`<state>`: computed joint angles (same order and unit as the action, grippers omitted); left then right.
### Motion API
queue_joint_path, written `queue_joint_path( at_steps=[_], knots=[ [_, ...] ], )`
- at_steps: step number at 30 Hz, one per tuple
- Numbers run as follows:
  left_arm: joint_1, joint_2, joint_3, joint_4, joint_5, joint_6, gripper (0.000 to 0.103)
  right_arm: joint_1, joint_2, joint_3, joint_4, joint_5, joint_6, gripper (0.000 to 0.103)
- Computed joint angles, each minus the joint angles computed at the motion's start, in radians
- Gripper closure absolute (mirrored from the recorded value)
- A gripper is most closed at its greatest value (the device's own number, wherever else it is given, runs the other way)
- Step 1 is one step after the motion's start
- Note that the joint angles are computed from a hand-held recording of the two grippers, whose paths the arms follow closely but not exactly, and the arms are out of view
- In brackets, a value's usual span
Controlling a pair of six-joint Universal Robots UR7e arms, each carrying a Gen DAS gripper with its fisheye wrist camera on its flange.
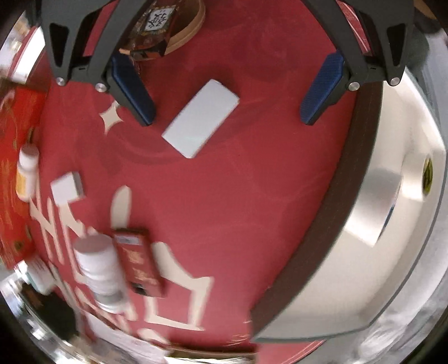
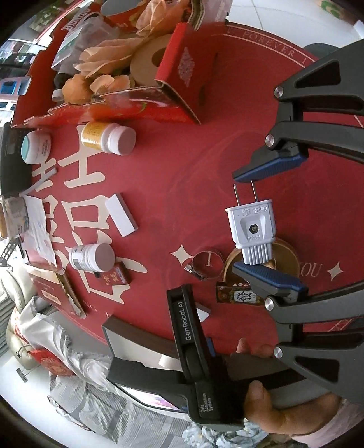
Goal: Organize rigid objects
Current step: 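Grasp the white plug with right tool while left tool grasps white rectangular block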
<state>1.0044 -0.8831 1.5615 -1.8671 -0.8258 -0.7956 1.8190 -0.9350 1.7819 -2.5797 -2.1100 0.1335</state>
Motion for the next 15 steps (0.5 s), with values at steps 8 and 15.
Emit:
queue_joint_path(
  at_steps=[8, 15],
  knots=[
    [-0.040, -0.056, 0.091, -0.109, -0.039, 0.171, 0.078, 0.010, -0.039, 0.043, -0.042, 0.032, 0.002, 0.044],
    [-0.105, -0.235, 0.295, -0.213, -0.068, 0.168, 0.078, 0.024, -0.067, 0.080, -0.056, 0.020, 0.012, 0.044]
  ],
)
